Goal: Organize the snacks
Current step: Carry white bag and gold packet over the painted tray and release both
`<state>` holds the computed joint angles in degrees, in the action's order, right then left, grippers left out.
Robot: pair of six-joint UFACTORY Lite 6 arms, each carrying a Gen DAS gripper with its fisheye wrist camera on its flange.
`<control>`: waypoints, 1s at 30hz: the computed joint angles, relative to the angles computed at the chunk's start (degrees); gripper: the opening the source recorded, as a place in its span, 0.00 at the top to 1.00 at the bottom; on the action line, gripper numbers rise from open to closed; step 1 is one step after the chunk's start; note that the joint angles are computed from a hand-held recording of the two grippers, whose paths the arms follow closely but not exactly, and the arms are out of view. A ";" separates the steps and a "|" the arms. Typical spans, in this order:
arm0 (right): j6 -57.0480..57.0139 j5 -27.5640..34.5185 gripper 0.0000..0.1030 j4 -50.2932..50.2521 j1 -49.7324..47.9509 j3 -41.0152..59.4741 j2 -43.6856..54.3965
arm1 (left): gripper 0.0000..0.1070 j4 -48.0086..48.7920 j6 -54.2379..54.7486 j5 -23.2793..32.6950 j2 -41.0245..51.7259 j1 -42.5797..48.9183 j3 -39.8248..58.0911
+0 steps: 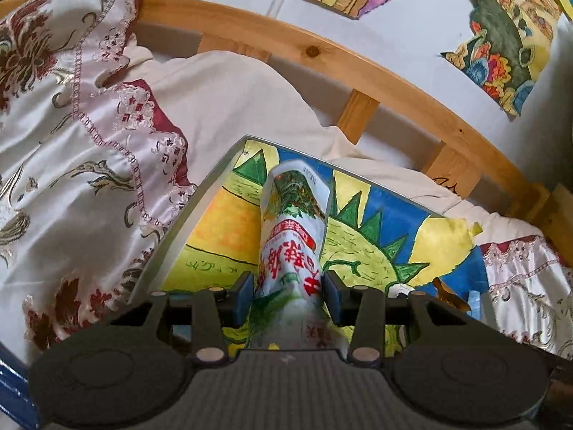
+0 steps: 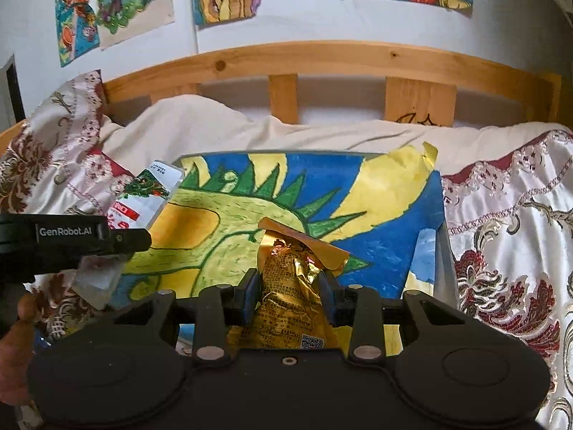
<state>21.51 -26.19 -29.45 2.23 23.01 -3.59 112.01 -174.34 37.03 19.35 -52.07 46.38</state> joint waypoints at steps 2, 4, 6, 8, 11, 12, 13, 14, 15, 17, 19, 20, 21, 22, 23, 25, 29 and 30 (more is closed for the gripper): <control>-1.45 0.34 0.63 1.56 0.14 0.82 1.67 | 0.57 -0.62 1.58 -0.22 1.21 0.12 1.13; -2.92 0.40 0.63 2.90 0.18 1.39 3.21 | 0.57 -1.39 3.43 -0.19 2.18 -0.09 2.04; -5.19 0.62 0.63 4.99 0.66 1.76 4.36 | 0.57 -2.55 5.76 -0.08 2.96 -0.49 2.89; -6.47 0.50 0.63 6.18 0.93 1.91 5.09 | 0.56 -3.61 7.63 0.16 3.58 -0.89 3.62; -8.43 0.26 0.63 8.26 1.56 2.02 5.97 | 0.55 -4.26 9.40 0.24 4.26 -1.22 4.26; -9.00 0.25 0.63 8.84 1.76 2.08 6.21 | 0.55 -4.63 10.03 0.25 4.48 -1.33 4.52; -9.26 0.26 0.63 9.06 1.80 2.18 6.43 | 0.55 -5.12 10.80 0.41 4.80 -1.50 4.84; -9.51 0.23 0.63 9.32 1.88 2.25 6.64 | 0.55 -5.38 11.31 0.54 5.08 -1.62 5.11; -9.68 0.17 0.62 9.50 1.90 2.30 6.81 | 0.54 -5.53 11.78 0.63 5.37 -1.73 5.35; -9.82 0.27 0.62 9.62 1.89 2.45 7.11 | 0.53 -5.80 12.63 0.69 5.95 -1.93 5.82; -10.08 0.39 0.61 9.83 1.94 2.70 7.54 | 0.50 -6.19 13.70 0.69 6.31 -2.22 6.20; -10.40 0.60 0.60 10.24 2.08 2.82 7.76 | 0.45 -6.42 14.46 -0.01 6.16 -2.07 6.40; -11.23 0.84 0.60 11.24 2.40 2.89 8.02 | 0.40 -5.68 14.16 -0.99 5.69 -1.77 6.22; -11.94 0.68 0.60 11.92 2.60 2.74 8.07 | 0.37 -4.04 12.52 -2.04 4.99 -1.40 5.68; -12.82 0.41 0.59 12.74 2.82 2.55 8.00 | 0.34 -3.03 11.36 -2.79 4.60 -1.08 5.39; -13.21 0.53 0.56 13.33 3.11 2.47 7.87 | 0.33 -3.55 11.73 -3.41 4.28 -0.93 5.32; -11.68 0.43 0.44 12.18 2.81 1.85 6.66 | 0.28 -6.27 14.05 -3.70 3.39 -1.21 5.04; -11.04 0.56 0.41 11.72 2.72 1.57 5.94 | 0.27 -6.55 14.12 -3.66 2.98 -1.35 4.78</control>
